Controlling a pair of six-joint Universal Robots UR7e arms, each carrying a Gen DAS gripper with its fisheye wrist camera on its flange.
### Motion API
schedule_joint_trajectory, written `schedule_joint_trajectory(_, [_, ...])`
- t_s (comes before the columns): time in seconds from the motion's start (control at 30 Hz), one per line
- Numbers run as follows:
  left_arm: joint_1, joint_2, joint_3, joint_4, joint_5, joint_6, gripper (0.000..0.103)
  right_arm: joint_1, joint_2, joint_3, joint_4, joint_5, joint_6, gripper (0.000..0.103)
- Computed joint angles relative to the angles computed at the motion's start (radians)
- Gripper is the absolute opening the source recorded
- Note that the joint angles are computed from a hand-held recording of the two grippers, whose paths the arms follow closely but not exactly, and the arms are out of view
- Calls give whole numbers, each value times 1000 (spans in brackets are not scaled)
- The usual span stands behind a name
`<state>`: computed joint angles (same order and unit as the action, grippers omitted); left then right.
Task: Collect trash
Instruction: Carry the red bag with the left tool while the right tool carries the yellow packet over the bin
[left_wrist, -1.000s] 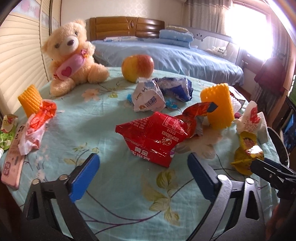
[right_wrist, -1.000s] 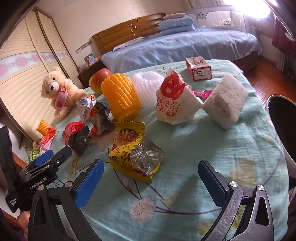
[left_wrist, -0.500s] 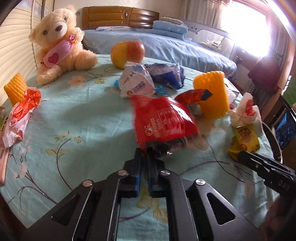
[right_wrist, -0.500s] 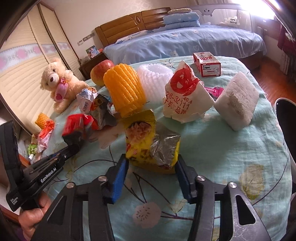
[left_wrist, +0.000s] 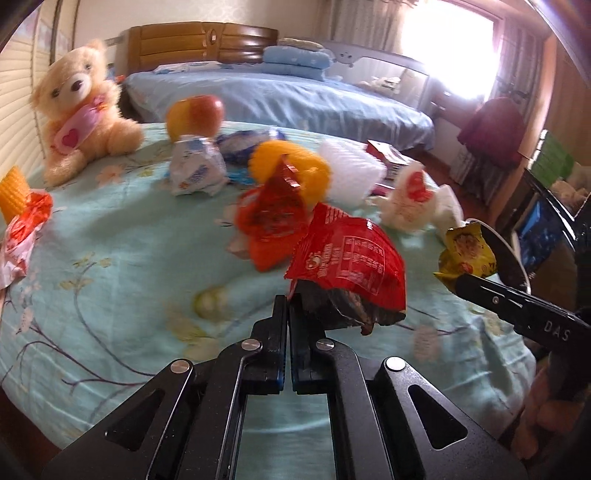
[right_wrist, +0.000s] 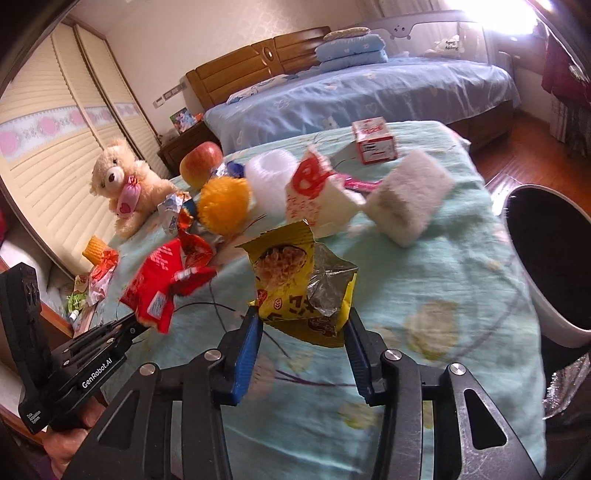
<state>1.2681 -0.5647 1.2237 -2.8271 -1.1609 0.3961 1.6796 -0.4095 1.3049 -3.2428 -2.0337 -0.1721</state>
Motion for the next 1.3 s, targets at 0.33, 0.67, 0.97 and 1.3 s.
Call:
schedule_joint_trajectory(0.33, [-50,25,7,36,-30,37,1,-30,-96,145,-125,-48,7,45])
schedule_joint_trajectory(0.67, [-112,76,-5,72,-65,89,1,-80,-187,257,-221,-86,28,45])
schedule_joint_trajectory(0.97, [-153,146,-68,114,-73,123,1,-121,-246,301,-248,-117,34,45])
schedule_joint_trajectory(1.3, [-180,206,-127,143,-64,134,1,-155,-275,310,-241,-118,36,45])
